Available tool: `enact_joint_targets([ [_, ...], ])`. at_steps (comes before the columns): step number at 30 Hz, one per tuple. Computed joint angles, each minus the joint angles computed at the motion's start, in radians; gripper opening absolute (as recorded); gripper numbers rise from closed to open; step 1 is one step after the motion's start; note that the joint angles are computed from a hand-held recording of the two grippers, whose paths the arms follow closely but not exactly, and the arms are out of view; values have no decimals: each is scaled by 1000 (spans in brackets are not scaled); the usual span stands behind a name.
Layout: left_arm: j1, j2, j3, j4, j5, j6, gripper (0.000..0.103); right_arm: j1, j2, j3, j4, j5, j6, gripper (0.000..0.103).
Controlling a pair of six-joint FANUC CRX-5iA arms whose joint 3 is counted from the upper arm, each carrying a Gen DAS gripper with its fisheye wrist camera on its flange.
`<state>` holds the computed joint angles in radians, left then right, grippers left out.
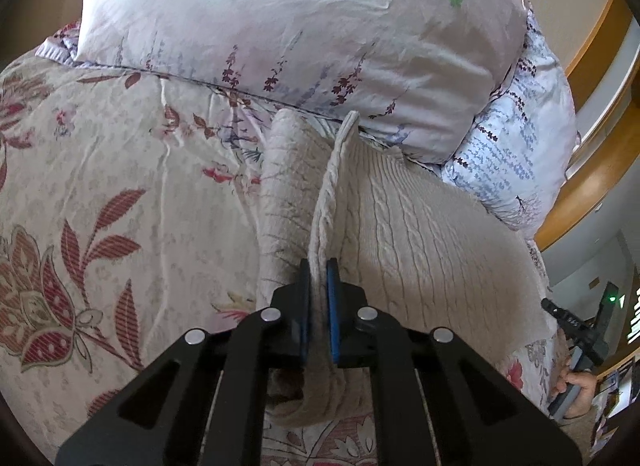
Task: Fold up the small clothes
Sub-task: 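Pinch the folded edge with both grippers and straighten it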
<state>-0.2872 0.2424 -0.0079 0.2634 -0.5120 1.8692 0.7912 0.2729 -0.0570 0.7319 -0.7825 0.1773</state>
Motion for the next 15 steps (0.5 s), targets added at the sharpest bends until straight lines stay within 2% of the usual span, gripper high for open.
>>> enact_joint_targets([
  [3,-2,-8,-17,6,17,2,7,27,46,41,52,-97,8,11],
  [8,-6,-6,1,-29,0,34,10,50,94,108,59,-210,32,15],
  [9,-6,-7,0,-28,2,36,11,58,99,119,63,-237,22,19],
  [11,-5,-24,-33,15,38,9,17,69,84,98,105,-231,-27,47],
  [13,-4,-49,-75,54,87,-18,42,80,56,58,170,-184,-67,60],
  [15,-6,-70,-58,-61,85,99,62,82,38,47,188,-114,-45,62],
])
